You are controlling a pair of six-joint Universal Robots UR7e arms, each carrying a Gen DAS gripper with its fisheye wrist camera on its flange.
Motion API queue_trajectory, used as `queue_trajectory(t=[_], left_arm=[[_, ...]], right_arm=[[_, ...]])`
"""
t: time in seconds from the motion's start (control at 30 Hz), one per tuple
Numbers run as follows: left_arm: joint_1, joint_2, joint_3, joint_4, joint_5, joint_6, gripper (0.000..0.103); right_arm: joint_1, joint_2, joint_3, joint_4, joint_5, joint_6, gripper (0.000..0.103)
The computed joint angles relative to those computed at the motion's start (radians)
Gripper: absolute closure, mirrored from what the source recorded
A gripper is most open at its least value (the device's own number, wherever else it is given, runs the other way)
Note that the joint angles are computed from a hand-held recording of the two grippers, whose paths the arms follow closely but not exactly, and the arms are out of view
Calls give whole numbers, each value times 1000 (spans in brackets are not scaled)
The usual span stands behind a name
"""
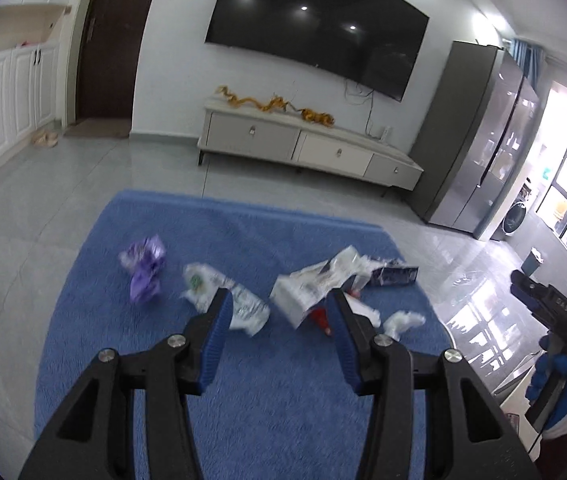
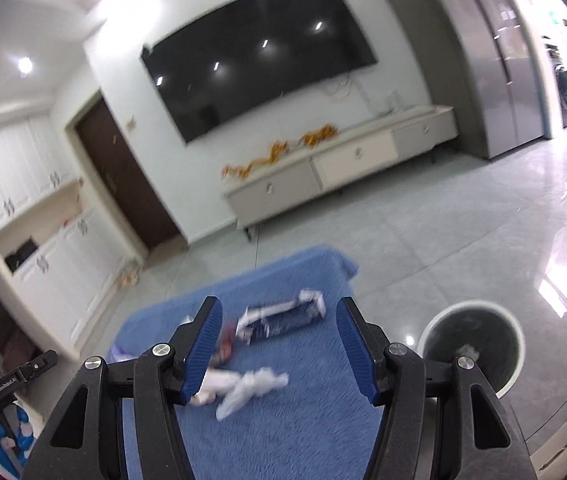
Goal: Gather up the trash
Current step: 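Move both open tools back over the trash on the rug, then grasp the clear plastic bag with the right tool while the left tool grasps the white tissue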
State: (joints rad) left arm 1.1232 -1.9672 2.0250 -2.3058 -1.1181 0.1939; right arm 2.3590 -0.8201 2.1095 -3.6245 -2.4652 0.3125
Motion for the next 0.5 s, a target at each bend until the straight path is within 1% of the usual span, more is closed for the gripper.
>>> queue_trajectory(t=[0.07,0.13,0.17,0.23,0.3,0.33,0.5], left_arm=[[42,13,17,2,-47,-7,57],[75,29,43,5,-106,-15,57],[77,36,55,6,-124,-25,57],[87,66,77,-4,-172,-47,57],[85,109,91,-26,-211,-78,57],[72,123,99,-40,-216,-99,57],[76,211,95,-86,-262,-151,57]], right_arm=[[-26,26,-6,40,42,25,46],[-61,45,1,57,106,53,46],[-83,61,-4,75,136,69,46],[-109,77,5,82,167,80,46],[-139,92,3,92,217,90,46],[-152,100,2,94,234,94,46],[-195,95,42,71,285,79,46]])
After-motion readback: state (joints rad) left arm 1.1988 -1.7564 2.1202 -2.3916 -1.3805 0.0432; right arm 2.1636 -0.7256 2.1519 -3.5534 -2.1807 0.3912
